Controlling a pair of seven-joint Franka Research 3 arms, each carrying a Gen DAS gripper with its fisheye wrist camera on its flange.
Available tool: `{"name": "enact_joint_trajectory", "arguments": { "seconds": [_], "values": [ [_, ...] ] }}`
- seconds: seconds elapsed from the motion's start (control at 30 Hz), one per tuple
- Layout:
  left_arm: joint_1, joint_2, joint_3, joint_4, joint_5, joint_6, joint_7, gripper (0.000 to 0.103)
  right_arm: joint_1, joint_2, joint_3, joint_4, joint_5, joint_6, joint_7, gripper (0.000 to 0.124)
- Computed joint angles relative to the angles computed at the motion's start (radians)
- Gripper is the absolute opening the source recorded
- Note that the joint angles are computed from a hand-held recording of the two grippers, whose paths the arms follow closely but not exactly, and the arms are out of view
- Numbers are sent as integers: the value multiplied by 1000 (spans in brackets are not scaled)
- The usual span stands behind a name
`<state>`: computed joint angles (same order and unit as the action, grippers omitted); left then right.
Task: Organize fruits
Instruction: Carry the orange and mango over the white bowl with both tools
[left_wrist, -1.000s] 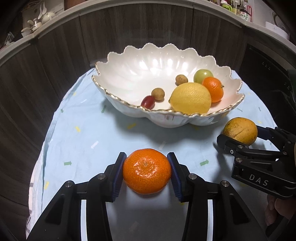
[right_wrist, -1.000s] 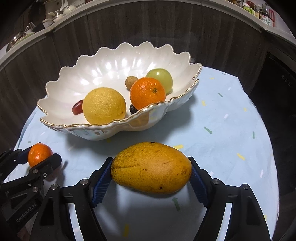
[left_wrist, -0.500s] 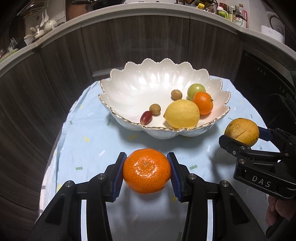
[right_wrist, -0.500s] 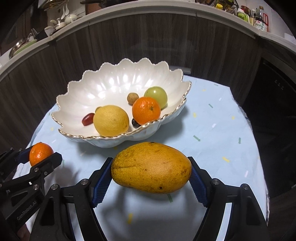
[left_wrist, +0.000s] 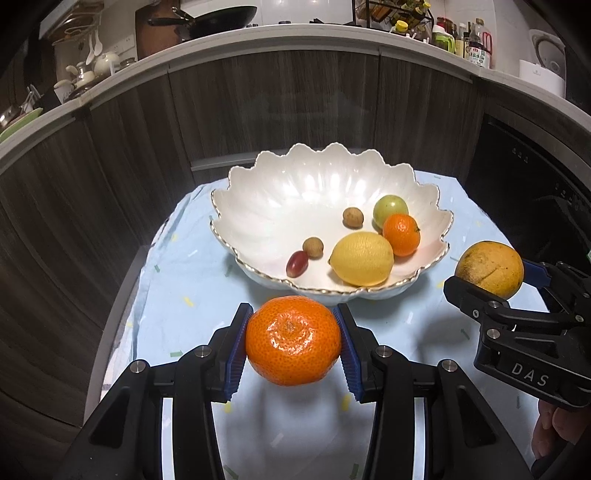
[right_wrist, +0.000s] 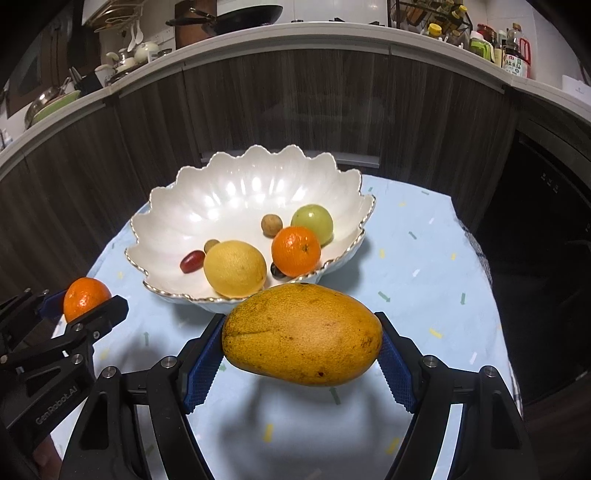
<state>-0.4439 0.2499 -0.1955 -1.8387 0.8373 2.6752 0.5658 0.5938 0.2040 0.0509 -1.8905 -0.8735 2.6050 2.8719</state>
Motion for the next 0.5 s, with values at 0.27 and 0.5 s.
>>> {"name": "enact_joint_trajectory", "arguments": {
  "seconds": [0.27, 0.5],
  "values": [
    [-2, 19, 2, 50, -7, -13, 23, 44, -7, -4, -2, 19, -3, -4, -8, 77],
    [-8, 49, 12, 101, -16, -22, 42, 44, -13, 8, -6, 46, 6, -5, -32, 77]
  ]
}}
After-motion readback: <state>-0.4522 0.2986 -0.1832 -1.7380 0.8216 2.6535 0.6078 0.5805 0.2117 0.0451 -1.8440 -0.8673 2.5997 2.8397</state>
